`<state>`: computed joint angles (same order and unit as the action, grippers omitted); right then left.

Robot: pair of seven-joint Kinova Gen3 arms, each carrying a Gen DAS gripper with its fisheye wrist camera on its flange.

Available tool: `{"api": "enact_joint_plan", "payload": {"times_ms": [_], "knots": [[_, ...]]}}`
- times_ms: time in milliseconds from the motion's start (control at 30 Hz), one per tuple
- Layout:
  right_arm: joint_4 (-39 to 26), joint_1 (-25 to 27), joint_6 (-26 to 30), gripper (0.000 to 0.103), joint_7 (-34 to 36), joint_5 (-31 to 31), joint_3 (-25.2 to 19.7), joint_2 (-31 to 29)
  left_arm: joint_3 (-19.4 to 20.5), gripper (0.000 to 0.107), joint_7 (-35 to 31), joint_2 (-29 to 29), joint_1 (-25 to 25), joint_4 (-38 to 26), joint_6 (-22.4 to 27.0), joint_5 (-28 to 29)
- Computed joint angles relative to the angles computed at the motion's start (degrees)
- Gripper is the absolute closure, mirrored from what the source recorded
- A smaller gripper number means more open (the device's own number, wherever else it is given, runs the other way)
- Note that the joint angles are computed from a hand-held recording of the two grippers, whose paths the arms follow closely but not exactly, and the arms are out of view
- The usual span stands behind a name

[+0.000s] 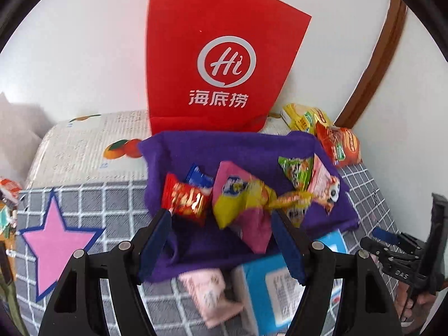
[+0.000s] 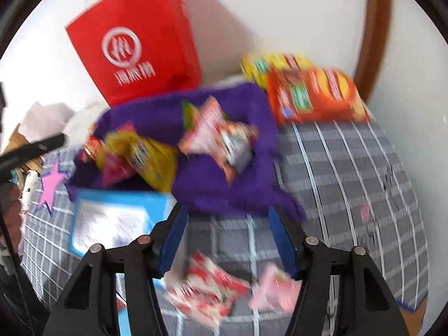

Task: Organize snacks
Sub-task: 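Grasp the pink peach candy with the right gripper while the left gripper approaches the pink wrapper candy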

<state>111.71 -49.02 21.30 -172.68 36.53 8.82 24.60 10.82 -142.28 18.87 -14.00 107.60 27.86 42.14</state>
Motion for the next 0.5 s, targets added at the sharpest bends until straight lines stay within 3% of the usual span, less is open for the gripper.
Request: {"api": "enact_joint_plan", "payload": {"times_ms": [300, 433, 500], "knots": [[8.25, -7.01, 1.36, 0.044, -15.23, 5.69, 4.16, -0.23, -2.36, 0.036, -5.16, -4.54, -2.03, 6.97, -0.09, 3.12], [9.39, -6.95, 1.47, 0.033, -20.19, 8.85, 3.13, 0.25, -3.42, 0.036, -7.32, -5.59, -1.97, 9.55, -0.31, 4.4], [8.83, -4.59, 1.78, 0.03, -19.49, 8.73, 0.32, 1.22, -3.98, 0.036, -8.08, -6.07, -1.78, 10.63, -0.38, 4.63]]}}
